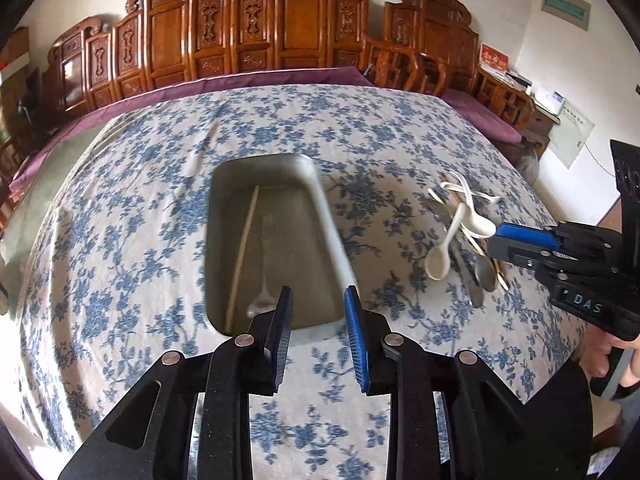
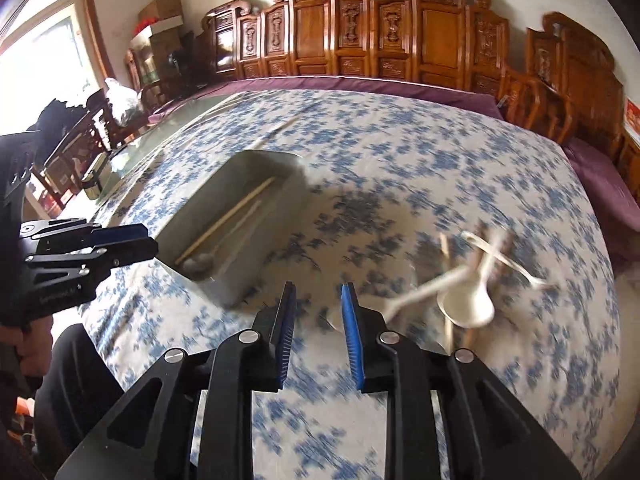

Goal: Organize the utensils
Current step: 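Grasp a white plastic spoon with the left tool while the right tool grasps another white spoon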

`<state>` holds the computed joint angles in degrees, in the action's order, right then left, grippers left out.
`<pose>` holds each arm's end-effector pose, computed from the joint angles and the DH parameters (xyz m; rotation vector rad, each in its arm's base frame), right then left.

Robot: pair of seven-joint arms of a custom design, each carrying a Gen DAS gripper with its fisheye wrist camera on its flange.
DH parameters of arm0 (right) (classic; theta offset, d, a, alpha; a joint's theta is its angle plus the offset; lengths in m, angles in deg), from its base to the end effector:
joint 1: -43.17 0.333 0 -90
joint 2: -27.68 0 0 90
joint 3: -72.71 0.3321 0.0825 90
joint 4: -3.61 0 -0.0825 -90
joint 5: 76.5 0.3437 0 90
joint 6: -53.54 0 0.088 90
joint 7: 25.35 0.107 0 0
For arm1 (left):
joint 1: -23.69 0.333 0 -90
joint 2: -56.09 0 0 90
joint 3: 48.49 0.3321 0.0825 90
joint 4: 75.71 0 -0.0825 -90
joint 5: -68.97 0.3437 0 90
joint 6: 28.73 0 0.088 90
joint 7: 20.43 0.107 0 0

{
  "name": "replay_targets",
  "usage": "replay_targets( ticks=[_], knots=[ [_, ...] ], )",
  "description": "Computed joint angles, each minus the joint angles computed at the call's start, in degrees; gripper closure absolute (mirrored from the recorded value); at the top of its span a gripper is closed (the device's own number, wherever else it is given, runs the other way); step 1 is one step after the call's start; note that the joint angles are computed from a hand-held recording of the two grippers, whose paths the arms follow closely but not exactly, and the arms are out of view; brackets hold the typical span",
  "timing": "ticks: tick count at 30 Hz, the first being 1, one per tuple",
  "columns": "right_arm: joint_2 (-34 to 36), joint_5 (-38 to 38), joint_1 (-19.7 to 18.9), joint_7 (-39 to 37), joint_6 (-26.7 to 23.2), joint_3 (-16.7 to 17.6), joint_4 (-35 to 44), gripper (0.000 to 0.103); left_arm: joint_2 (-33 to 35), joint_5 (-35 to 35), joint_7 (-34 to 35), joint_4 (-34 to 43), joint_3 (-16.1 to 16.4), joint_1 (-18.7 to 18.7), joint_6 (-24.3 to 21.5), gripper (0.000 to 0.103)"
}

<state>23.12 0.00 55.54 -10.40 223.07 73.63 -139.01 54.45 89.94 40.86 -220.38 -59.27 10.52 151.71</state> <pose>0.4428 0.0376 0.3905 -1.9690 1.4907 -0.3694 0.4218 -0.2225 0.4069 -1.6246 2.1702 -0.7985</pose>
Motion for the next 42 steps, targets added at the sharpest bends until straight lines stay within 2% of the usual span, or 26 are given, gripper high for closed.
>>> replay_targets(
  ticks=[7,12,14,19,29,37,42],
  knots=[
    [-2.48,4.81,-3.33,-6.75,-0.03,-3.19,-3.93,0.077,3.82,10.48,-9.18,4.73,-2.48,-1.16,-2.54,0.078],
    [-0.60,9.74,-6.14,-12.43,-1.67,-4.46,-3.29,0.077,7.92,11.50,-9.50,9.07,-3.89,-2.45,-4.63,0.075],
    [0.60,9.30,-7.18,-12.33,-2.39,-4.53,-2.74,0.077,9.91,11.48,-9.39,11.20,-4.38,-2.93,-5.50,0.073],
    [3.18,8.31,-9.00,-11.90,-3.04,-4.45,-1.24,0.077,15.42,9.13,-7.25,16.62,-6.45,-2.84,-7.57,0.072],
    [7.95,5.55,-11.60,-8.76,-5.51,-4.47,3.05,0.072,26.16,0.16,2.17,27.96,-12.08,0.45,-14.63,0.072],
    [12.48,1.98,-12.13,-6.17,-6.01,-3.21,8.02,0.069,30.76,-3.90,7.19,32.85,-13.71,1.06,-18.24,0.072],
    [14.89,-1.19,-12.96,-2.98,-6.70,-2.91,10.89,0.066,31.26,-5.56,9.54,32.94,-14.30,1.80,-18.25,0.072]
  ],
)
